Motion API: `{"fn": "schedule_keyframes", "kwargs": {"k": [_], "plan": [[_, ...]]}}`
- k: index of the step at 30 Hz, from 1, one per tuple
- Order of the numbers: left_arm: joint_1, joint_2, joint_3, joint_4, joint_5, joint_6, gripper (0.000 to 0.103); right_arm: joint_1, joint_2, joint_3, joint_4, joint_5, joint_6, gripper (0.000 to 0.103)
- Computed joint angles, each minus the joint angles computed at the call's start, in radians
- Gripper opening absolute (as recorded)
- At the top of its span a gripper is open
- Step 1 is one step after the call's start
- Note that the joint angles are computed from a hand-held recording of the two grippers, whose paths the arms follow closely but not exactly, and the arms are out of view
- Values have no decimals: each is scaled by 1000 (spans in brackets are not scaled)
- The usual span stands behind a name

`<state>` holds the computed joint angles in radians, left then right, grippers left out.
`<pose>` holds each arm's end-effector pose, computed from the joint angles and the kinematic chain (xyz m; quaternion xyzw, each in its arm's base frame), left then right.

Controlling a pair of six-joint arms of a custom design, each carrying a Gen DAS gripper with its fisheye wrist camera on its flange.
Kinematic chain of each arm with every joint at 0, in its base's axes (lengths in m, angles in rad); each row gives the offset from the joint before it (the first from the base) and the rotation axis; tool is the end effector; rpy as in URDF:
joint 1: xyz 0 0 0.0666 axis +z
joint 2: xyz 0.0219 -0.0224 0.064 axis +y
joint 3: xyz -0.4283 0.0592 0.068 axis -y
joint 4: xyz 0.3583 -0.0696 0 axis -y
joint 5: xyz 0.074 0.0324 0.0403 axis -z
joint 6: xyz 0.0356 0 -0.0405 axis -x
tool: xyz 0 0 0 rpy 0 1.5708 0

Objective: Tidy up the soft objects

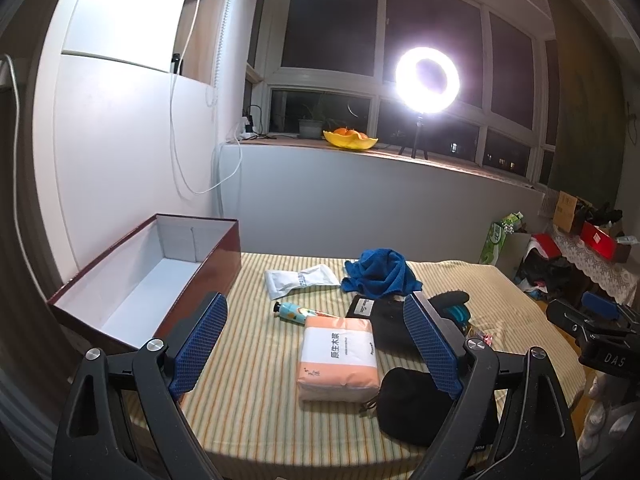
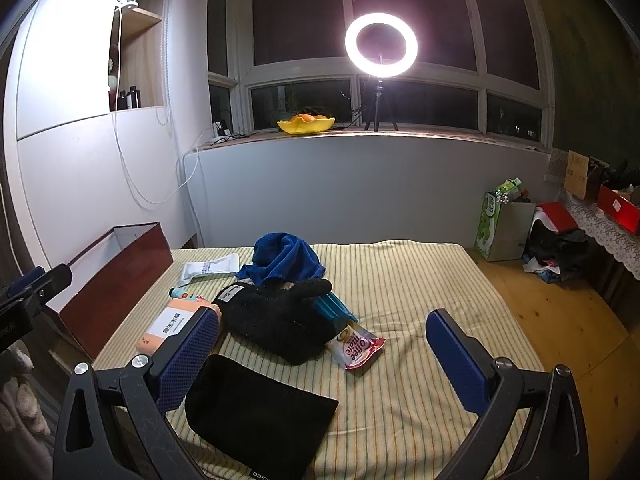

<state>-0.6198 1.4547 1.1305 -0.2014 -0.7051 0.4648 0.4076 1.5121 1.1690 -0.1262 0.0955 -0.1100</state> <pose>0.3932 -0.2527 0.3989 -0.1089 0.8241 0.0145 0.5556 0.4602 0.1946 0.3919 -0.1015 0.8455 0.0945 0.5157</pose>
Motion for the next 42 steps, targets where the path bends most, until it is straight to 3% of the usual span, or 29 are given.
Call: {"fn": "schedule_keyframes", "kwargs": {"k": [18, 30, 35, 42], "plan": [[0, 2, 4, -8, 3, 5, 90, 3, 1, 1, -5, 2, 0, 102], [47, -3, -24, -72, 54, 68, 90, 13, 42, 72, -89, -27, 13, 102], [98, -14, -56, -113, 158, 143, 90, 4, 90, 155, -189, -144, 26, 102], [126, 7, -70, -136, 275, 181, 90, -13, 215, 346, -424, -416, 34, 103]]}}
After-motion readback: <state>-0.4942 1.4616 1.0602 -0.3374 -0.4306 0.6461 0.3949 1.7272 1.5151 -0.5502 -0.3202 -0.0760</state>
